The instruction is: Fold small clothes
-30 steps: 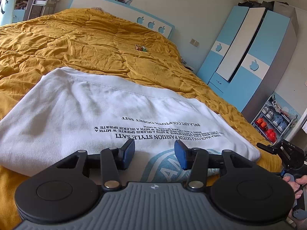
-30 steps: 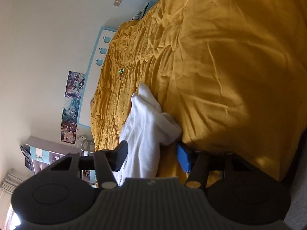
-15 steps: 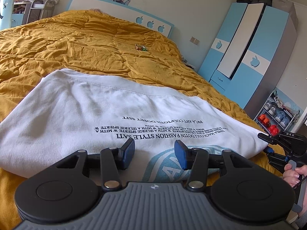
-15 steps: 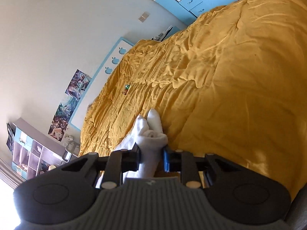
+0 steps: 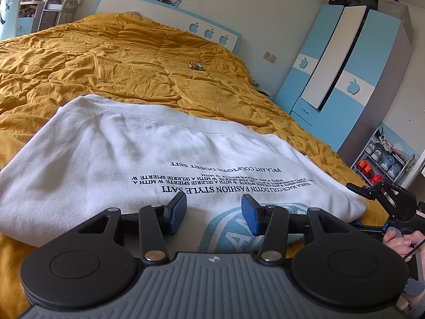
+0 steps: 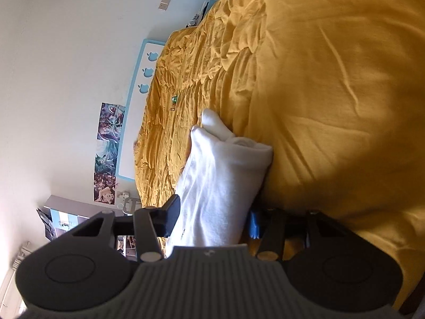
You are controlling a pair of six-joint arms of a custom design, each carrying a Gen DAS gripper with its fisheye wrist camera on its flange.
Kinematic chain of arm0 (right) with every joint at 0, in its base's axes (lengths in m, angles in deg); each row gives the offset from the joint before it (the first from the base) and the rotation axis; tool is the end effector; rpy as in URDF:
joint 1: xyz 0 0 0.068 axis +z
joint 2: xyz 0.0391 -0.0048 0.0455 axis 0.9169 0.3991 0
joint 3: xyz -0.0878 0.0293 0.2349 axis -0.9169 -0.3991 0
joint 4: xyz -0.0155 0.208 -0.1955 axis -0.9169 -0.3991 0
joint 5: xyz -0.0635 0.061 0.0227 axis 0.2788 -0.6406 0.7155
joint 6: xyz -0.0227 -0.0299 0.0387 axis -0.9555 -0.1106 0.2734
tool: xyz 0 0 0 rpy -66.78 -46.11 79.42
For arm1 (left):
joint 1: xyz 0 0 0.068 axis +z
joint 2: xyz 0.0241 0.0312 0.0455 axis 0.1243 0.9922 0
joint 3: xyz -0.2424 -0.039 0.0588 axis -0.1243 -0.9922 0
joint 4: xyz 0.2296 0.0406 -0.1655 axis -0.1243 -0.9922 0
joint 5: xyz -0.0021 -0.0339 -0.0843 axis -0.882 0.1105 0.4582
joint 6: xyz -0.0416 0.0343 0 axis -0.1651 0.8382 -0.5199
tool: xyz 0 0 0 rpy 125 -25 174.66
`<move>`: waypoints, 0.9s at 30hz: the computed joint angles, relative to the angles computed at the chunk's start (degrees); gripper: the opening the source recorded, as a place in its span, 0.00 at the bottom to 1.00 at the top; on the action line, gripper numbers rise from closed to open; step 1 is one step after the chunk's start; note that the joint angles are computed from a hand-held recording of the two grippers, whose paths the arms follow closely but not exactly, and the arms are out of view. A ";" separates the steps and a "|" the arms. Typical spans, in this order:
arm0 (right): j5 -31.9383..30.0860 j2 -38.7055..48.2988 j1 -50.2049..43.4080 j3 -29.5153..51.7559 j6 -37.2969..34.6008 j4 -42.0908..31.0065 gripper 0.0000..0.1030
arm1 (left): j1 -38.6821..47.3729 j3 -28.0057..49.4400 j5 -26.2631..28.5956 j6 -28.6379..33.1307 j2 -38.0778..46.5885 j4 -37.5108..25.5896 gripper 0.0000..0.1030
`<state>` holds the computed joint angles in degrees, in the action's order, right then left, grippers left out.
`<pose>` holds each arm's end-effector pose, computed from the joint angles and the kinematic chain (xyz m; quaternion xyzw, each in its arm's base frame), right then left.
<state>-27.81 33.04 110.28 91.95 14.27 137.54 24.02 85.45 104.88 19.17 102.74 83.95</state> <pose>0.1972 0.1581 0.0271 0.5198 0.6411 0.3644 0.4313 0.3469 0.0765 0.0316 0.1405 0.8516 -0.2989 0.4071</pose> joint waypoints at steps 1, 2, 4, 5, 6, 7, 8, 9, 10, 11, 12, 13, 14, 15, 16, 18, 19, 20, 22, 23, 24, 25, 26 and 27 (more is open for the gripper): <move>-0.39 -1.13 -0.46 1.18 -0.96 -2.59 0.47 | -0.01 0.06 -0.03 -0.19 0.02 -0.06 0.54; -0.80 -1.70 -0.82 2.09 -1.31 -4.80 0.46 | 0.07 0.11 -0.06 -0.30 0.00 -0.21 0.54; -1.57 -2.61 -1.59 3.95 -1.37 -8.97 0.37 | 0.15 -0.09 -0.27 -0.27 -0.28 -0.31 0.54; -1.82 -2.50 -1.81 4.49 -1.24 -9.40 0.19 | 0.20 -0.28 -0.36 -0.24 -0.46 -0.24 0.54; -2.14 -2.40 -2.19 5.17 -0.33 -10.35 0.11 | 0.25 -0.39 -0.45 -0.19 -0.57 -0.18 0.54; -1.52 -2.38 -2.00 5.43 0.34 -10.65 0.10 | 0.28 -0.55 -0.58 -0.19 -0.72 -0.09 0.54; -0.96 -2.81 -1.71 5.69 0.08 -11.48 0.10 | 0.42 -0.56 -0.63 -0.19 -0.87 -0.15 0.54; -0.58 -4.07 -1.57 6.41 -0.99 -14.25 0.09 | 0.58 -0.61 -0.61 -0.31 -0.97 -0.08 0.54; -0.24 -6.09 -1.61 7.87 -3.54 -19.04 0.09 | 0.75 -0.61 -0.54 -0.58 -1.08 -0.04 0.54; 0.39 -7.53 -1.33 8.72 -5.63 -22.13 0.09 | 0.99 -0.49 -0.35 -0.75 -1.14 -0.30 0.54; 1.41 -9.12 -0.84 9.55 -8.44 -25.39 0.08 | 1.22 -0.22 -0.16 -0.87 -1.24 -0.87 0.54; 2.28 -10.53 -0.42 10.52 -10.62 -28.45 0.08 | 1.50 0.11 0.00 -1.06 -1.41 -1.51 0.54; 3.15 -11.84 -0.09 11.92 -13.25 -31.77 0.08 | 1.83 0.00 0.08 -1.45 -1.71 -1.30 0.54; 3.80 -12.73 0.04 13.54 -16.04 -34.46 0.08 | 2.21 -1.03 -0.26 -2.98 -2.35 1.32 0.54; 4.46 -13.43 0.12 15.36 -19.08 -36.97 0.08 | 2.57 -2.23 -0.60 -4.08 -2.94 4.16 0.54; 6.00 -14.15 0.52 19.49 -24.76 -41.67 0.08 | 3.71 -4.80 -1.48 -5.65 -4.27 10.32 0.54; 6.71 -14.08 0.77 21.29 -27.64 -42.93 0.08 | 4.29 -5.39 -1.69 -5.99 -4.72 11.87 0.54; 7.41 -13.86 1.08 23.13 -30.84 -43.88 0.08 | 4.88 -5.74 -1.67 -6.26 -5.02 12.84 0.54; 8.68 -12.93 1.61 27.42 -37.96 -45.25 0.08 | 6.22 -6.27 -1.72 -8.01 -5.54 15.35 0.54; 9.01 -12.31 1.91 29.21 -41.19 -45.12 0.08 | 6.87 -6.29 -1.70 -8.74 -5.67 16.09 0.54; 9.19 -11.46 2.26 31.17 -44.53 -44.54 0.08 | 7.45 -6.18 -1.76 -9.48 -5.78 16.66 0.54; 9.02 -10.90 2.49 32.65 -47.28 -43.90 0.08 | 8.07 -6.10 -1.75 -10.07 -5.73 17.27 0.54; 8.66 -10.27 2.65 33.96 -49.34 -43.39 0.07 | 8.61 -5.91 -1.81 -10.47 -5.60 17.68 0.54; 8.11 -9.39 2.97 35.66 -52.41 -42.42 0.07 | 9.37 -5.88 -1.97 -10.97 -5.46 18.48 0.54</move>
